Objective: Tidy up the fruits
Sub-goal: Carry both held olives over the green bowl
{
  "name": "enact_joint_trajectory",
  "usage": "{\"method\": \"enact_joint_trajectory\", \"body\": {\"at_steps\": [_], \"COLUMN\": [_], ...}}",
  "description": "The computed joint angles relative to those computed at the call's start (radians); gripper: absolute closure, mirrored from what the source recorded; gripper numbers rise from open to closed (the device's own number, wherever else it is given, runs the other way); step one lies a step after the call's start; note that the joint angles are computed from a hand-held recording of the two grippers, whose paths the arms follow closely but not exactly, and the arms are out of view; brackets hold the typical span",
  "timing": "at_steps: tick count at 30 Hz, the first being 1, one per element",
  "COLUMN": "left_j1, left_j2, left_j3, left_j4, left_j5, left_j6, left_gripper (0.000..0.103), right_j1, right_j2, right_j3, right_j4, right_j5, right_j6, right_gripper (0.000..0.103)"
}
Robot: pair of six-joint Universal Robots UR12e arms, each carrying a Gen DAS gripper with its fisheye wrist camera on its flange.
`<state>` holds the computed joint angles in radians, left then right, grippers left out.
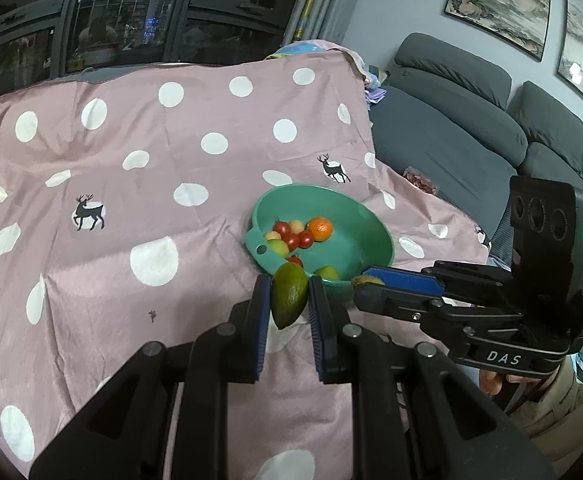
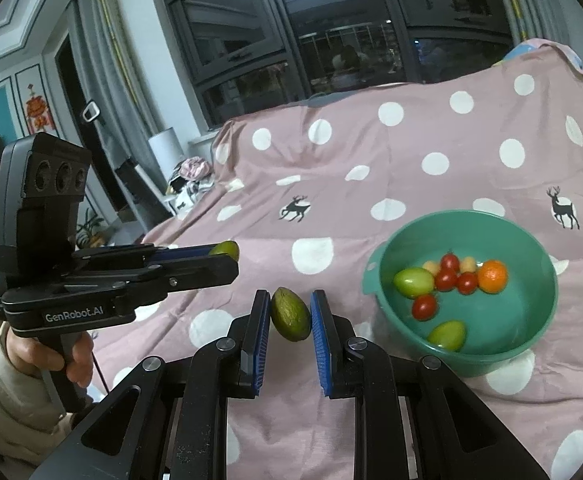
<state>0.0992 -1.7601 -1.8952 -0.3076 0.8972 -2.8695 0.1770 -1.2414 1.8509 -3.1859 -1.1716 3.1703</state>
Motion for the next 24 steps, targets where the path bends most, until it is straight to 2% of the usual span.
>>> {"method": "enact_joint_trajectory", "body": {"at_steps": [24], "left_j1": [-0.054], "left_j2": [-0.042], "left_j3": [0.063], "left_j4": [-0.051], "left_j5": [0.029], "left_j6": [0.038], "left_gripper": [0.085], "right_j1": [-0.041], "right_j2": [0.006], "right_j3": [0.016], "right_j4": [-0.052], "right_j5": [-0.009], "right_j6": [0.065], "right_gripper": [0.081]}}
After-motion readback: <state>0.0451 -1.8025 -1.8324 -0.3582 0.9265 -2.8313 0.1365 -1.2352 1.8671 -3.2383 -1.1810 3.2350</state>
